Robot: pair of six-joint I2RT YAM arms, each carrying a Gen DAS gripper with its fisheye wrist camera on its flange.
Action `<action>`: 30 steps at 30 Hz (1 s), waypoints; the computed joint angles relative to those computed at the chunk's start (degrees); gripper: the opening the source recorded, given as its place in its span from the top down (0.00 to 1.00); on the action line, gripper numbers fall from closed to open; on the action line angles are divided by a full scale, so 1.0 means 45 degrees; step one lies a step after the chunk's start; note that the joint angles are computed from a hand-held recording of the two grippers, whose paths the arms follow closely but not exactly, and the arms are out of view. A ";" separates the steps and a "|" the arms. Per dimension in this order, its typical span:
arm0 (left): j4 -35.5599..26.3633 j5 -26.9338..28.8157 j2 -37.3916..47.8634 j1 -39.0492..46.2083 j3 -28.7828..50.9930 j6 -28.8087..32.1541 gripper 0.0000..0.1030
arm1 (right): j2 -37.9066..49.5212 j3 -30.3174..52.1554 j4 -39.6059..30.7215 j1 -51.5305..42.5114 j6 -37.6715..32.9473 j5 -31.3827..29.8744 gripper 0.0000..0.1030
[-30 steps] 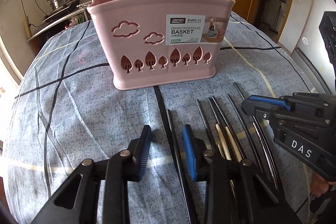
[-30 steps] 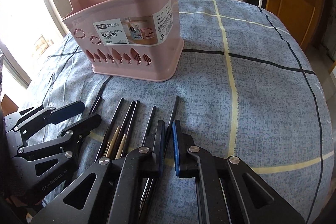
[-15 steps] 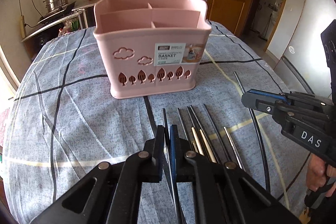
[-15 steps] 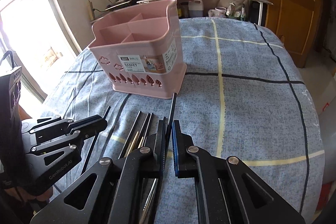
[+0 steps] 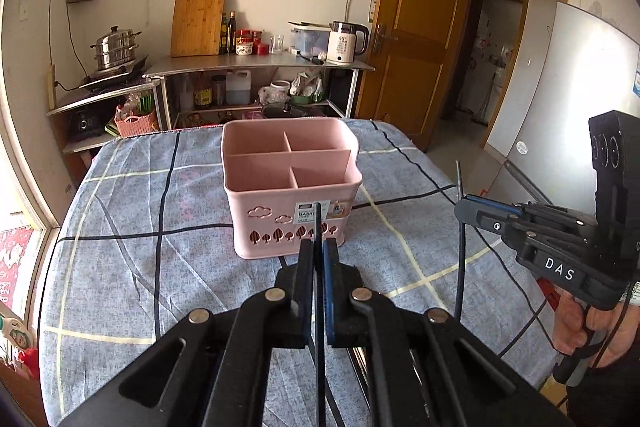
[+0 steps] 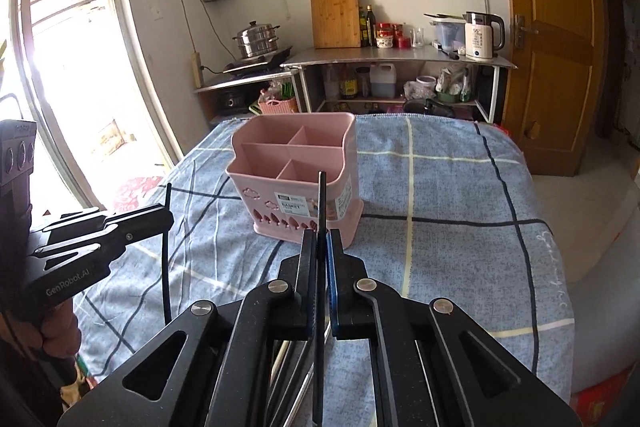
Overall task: Organize utensils
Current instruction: 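Lift the held chopsticks and carry both tools over the pink basket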
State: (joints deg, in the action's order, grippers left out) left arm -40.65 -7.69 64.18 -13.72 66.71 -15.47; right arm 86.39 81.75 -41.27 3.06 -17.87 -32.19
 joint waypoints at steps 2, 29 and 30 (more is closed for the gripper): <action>-0.0134 0.0020 -0.0152 0.0054 0.0228 0.0051 0.95 | -0.0137 0.0125 -0.0030 -0.0116 0.0020 -0.0187 0.95; -0.1526 0.1608 0.2411 0.2143 0.5862 0.1279 0.96 | 0.1344 0.4457 -0.0304 0.0739 0.1399 -0.0766 0.96; -0.1634 0.1662 0.2631 0.2247 0.6276 0.1348 0.96 | 0.1536 0.4783 -0.0307 0.0850 0.1534 -0.0706 0.96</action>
State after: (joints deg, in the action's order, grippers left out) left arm -48.00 -0.21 76.02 -3.60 94.95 -9.41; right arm 93.30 103.27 -42.65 6.89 -10.96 -35.37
